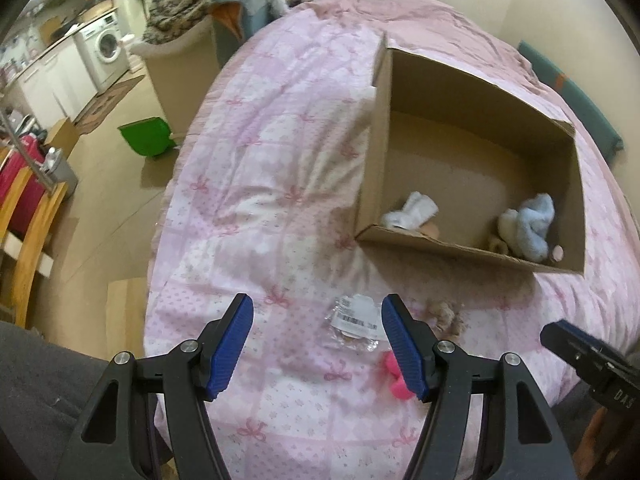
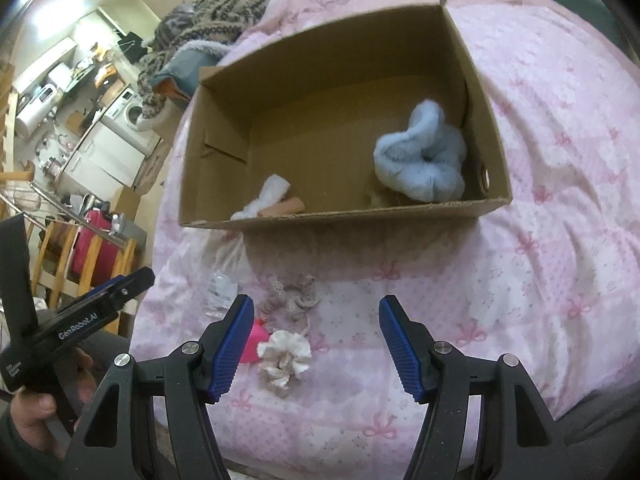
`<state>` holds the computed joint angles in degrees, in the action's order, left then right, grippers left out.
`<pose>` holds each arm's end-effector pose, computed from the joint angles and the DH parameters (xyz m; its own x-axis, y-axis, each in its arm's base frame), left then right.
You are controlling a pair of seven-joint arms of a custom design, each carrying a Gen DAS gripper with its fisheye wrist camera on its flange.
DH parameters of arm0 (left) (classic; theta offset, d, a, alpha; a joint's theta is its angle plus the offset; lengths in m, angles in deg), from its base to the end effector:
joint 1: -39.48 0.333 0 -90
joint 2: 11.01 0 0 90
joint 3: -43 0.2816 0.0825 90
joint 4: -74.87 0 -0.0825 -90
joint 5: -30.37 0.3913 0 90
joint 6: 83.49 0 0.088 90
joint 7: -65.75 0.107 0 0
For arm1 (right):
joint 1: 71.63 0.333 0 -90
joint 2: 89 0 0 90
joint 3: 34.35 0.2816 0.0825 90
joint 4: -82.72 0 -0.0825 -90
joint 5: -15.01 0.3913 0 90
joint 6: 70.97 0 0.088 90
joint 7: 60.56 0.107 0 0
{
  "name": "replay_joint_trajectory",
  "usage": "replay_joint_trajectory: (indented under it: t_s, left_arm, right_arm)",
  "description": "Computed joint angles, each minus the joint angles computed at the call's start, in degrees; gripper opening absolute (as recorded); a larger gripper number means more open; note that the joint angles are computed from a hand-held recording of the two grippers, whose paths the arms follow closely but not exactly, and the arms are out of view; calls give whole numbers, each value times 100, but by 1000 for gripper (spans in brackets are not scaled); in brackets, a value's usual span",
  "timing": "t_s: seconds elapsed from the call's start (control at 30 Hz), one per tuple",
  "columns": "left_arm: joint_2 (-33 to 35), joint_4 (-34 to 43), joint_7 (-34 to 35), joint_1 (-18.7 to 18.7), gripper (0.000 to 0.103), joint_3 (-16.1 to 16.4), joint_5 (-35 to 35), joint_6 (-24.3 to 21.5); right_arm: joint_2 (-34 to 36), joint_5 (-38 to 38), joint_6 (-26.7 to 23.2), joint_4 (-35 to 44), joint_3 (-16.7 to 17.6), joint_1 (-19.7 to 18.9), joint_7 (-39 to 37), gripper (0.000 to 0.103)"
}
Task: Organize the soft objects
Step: 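Withdraw both tools from the box toward the items on the bedspread, then grasp the white lace flower with the right tool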
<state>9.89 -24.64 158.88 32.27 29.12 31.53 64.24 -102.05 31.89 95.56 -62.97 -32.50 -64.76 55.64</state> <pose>0.6430 -0.2317 0.3915 -0.3993 -0.9158 0.0425 -0.8168 0.3343 -0.4702 0.4885 0.0570 0.3800 -0.4133 -0.8086 -0.4188 -0.7268 0.5700 -0.3832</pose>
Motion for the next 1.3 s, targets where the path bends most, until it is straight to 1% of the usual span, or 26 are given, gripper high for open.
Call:
replay_joint_trajectory:
  t_s: [0.13, 0.2, 0.27, 0.33, 0.37, 0.47, 0.57, 0.7, 0.77, 0.83, 0.93, 0.97, 1.0, 1.13, 1.3]
  left_arm:
    - [97, 124, -102, 5, 64, 5, -44, -101]
    - [140, 186, -131, -5, 64, 7, -36, -179]
    - [164, 219, -108, 5, 64, -16, -67, -250]
    - [168, 232, -62, 24, 64, -46, -129, -298]
    - [167, 234, -36, 28, 64, -59, -155, -316]
    - [182, 247, -17, -3, 64, -53, -142, -362]
    - [197, 260, -16, -30, 64, -48, -125, -391]
    - [188, 239, -50, -52, 64, -27, -87, -364]
    - [195, 238, -68, -58, 64, -19, -67, -357]
    - [204, 244, -83, -67, 64, -10, -38, -363]
    - [237, 272, -110, -96, 64, 17, 55, -369]
    - [240, 271, -137, -111, 64, 35, 104, -361]
    - [241, 266, -161, -119, 64, 47, 140, -350]
    - [223, 248, -192, -91, 64, 43, 160, -335]
    - [159, 180, -186, -38, 64, 15, 86, -263]
  right_arm:
    - [174, 518, -61, 96, -192, 204, -316, 68]
    - [249, 879, -131, 151, -291, 324, -603, 68]
    - [393, 1289, -318, 295, -377, 437, -991, 68]
    - [534, 1592, -526, 431, -381, 465, -1264, 68]
    - [634, 1703, -714, 536, -378, 465, -1397, 68]
    - [933, 1718, -1219, 816, -293, 387, -1541, 68]
    - [1180, 2265, -1532, 1057, -232, 376, -2099, 68]
    - [1326, 2018, -1658, 1169, -121, 349, -2030, 68]
    - [1359, 1816, -1626, 1194, -87, 353, -1887, 58]
    - [1377, 1779, -1593, 1209, -73, 349, -1881, 43]
    - [1319, 1883, -1598, 1164, -71, 333, -1999, 29]
    - [1257, 1951, -1595, 1120, -76, 327, -2078, 19]
    - [1193, 1993, -1588, 1078, -81, 326, -2142, 12]
    - [871, 2374, -1520, 867, -130, 342, -2472, 10]
    - [310, 2530, -1358, 549, -209, 380, -2558, 9]
